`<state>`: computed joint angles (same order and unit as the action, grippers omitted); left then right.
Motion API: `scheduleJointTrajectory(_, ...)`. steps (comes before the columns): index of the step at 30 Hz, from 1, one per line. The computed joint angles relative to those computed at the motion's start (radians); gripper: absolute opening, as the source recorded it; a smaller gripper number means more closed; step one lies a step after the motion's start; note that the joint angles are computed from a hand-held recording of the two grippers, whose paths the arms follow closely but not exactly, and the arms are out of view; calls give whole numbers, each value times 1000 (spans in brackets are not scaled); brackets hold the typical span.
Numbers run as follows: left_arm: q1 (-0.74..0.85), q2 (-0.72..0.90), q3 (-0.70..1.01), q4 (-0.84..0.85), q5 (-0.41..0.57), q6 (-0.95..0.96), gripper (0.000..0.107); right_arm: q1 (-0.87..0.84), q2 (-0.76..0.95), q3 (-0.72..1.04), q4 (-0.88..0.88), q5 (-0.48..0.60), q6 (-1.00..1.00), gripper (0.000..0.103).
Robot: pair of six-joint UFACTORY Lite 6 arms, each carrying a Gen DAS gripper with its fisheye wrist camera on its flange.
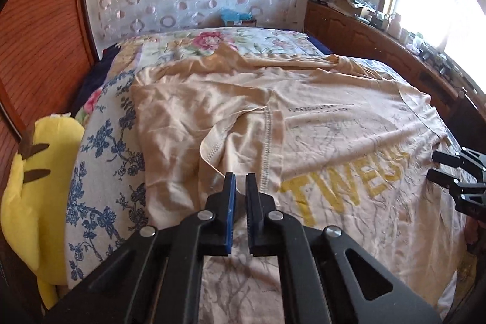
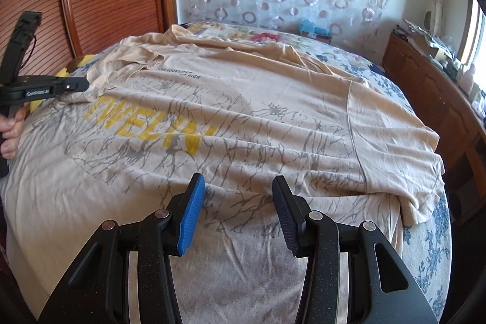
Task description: Fold small clothes
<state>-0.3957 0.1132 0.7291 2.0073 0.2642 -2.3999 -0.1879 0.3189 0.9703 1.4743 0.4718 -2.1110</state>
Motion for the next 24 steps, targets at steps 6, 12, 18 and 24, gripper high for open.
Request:
scheduleJointTrajectory(6,-63,-84,-26,-151,1,155,3,11,-23,-33,68,-17,-82,47)
scheduleJointTrajectory(12,-113,-104,-21,-233,-36,241,3,13,-24,-37,75,-18,-89,47)
scheduleJointTrajectory(18,-131,-83,-10,-171,-21,178,26,11,-28,-39,65,-15,-80,47)
scheduleJointTrajectory(24,-104,7,35,-21,-48,19,44,10,-31,-42,72,-13,-83,47)
